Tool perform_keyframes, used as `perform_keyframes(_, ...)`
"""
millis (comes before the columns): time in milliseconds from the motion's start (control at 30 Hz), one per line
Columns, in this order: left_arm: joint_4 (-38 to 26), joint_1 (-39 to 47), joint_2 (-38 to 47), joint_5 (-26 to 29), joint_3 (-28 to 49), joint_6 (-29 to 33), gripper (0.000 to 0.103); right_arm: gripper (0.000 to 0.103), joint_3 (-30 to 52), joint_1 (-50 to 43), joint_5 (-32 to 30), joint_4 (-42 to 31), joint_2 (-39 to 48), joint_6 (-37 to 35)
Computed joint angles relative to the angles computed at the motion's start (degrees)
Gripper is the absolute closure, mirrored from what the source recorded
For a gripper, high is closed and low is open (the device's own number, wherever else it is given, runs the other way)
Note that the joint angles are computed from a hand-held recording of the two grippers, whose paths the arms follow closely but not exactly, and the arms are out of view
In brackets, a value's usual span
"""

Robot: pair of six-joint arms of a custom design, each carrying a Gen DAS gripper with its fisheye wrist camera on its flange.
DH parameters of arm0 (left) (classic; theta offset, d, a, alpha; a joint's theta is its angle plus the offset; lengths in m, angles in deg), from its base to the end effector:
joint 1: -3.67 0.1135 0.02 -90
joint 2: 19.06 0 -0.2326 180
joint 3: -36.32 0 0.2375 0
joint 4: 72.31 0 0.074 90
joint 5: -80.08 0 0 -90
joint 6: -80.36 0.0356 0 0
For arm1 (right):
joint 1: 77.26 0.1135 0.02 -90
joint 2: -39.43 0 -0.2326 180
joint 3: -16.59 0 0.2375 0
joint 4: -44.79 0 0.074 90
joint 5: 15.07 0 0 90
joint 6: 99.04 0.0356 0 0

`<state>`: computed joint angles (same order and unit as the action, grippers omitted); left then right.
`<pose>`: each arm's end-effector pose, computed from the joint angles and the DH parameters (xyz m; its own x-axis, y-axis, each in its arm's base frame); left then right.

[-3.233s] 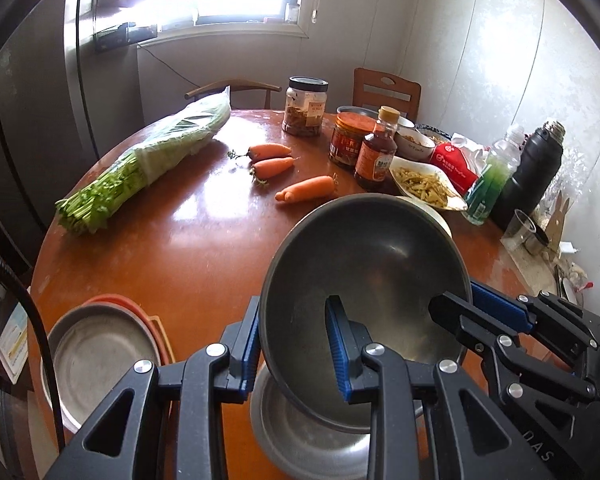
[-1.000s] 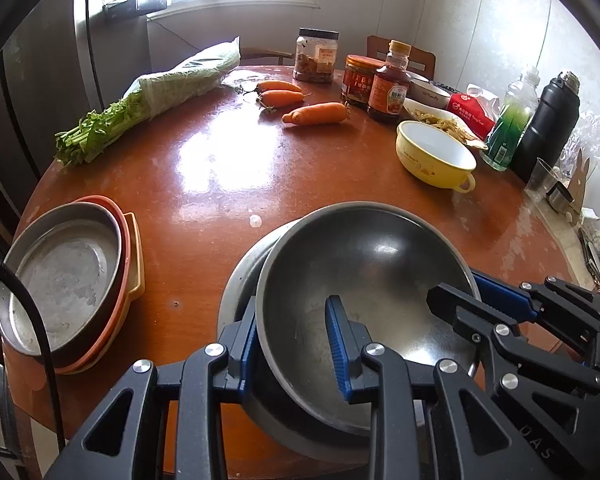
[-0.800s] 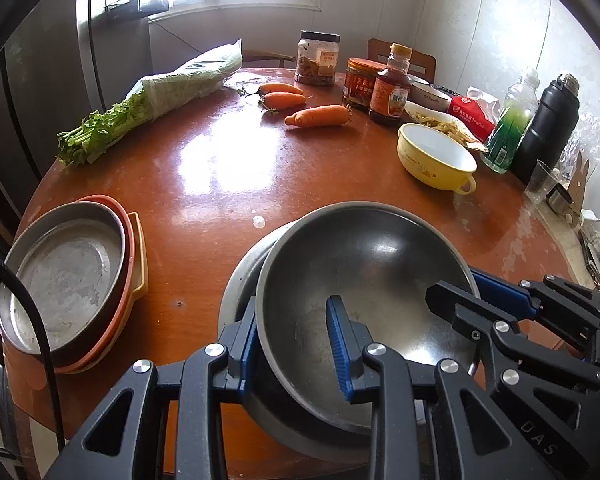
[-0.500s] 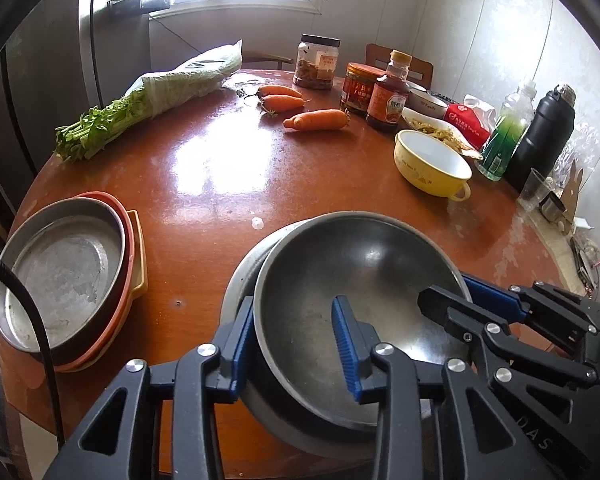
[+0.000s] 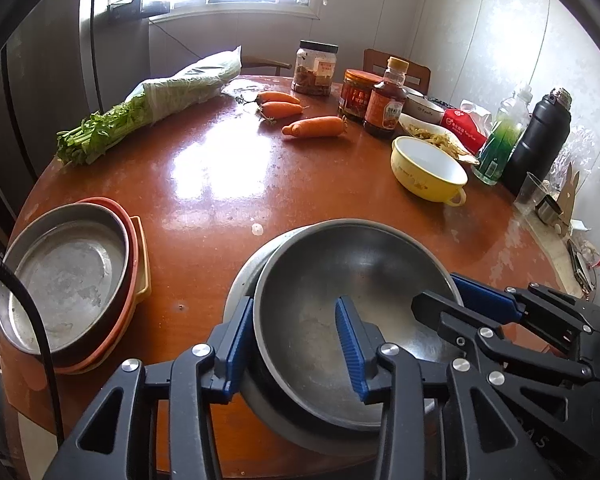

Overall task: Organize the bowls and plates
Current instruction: 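Open the right gripper and lift it off the nested bowls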

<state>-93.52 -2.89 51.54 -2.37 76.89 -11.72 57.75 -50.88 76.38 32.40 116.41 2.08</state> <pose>0.2148 -0.0294 0.1288 -0.7812 0.0536 -0.6219 0.1667 0.9780 -0.1251 0.2093 0.1028 0.1194 -0.7382 -0.1509 -0.6575 -0.2922 0.9500 0.1100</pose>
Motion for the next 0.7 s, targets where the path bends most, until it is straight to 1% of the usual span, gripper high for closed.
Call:
perform_keyframes(67, -0.04, -0.14, -0.37, -0.2, -0.15, -0.21, 0.059, 0.066, -0.74, 0.09, 0.61, 0.04, -1.45, -0.21)
perform_keyframes(200, -0.92, -0.9, -1.41, -0.85, 0.15, -0.84, 0.052, 0.066, -1.0, -0.8, 0.33, -2.3, -4.59, -0.77)
perform_keyframes(267, -1.17, -1.64, -2.1, -2.79, 0.21, -1.27, 0.04, 0.066, -1.14, -1.4, 0.01, -3.19, -6.18, -0.93)
perform_keyframes(300, -1.39, -2.01, -2.62, -3.95, 0.24, -1.76, 0.039, 0.065, -1.17, -1.59, 0.03, -3.73, -7.03, -0.99)
perform_keyframes(400, -2.64, -1.48, -3.39, -3.39, 0.72, -1.96, 0.039, 0.063, -1.11, -1.82, -0.23, -4.97, -8.75, -1.5)
perform_keyframes(700, -5.66, -1.49, -8.85, -5.34, 0.72, -1.78, 0.038, 0.057, -1.25, -2.42, -1.38, -5.89, -11.65, -1.37)
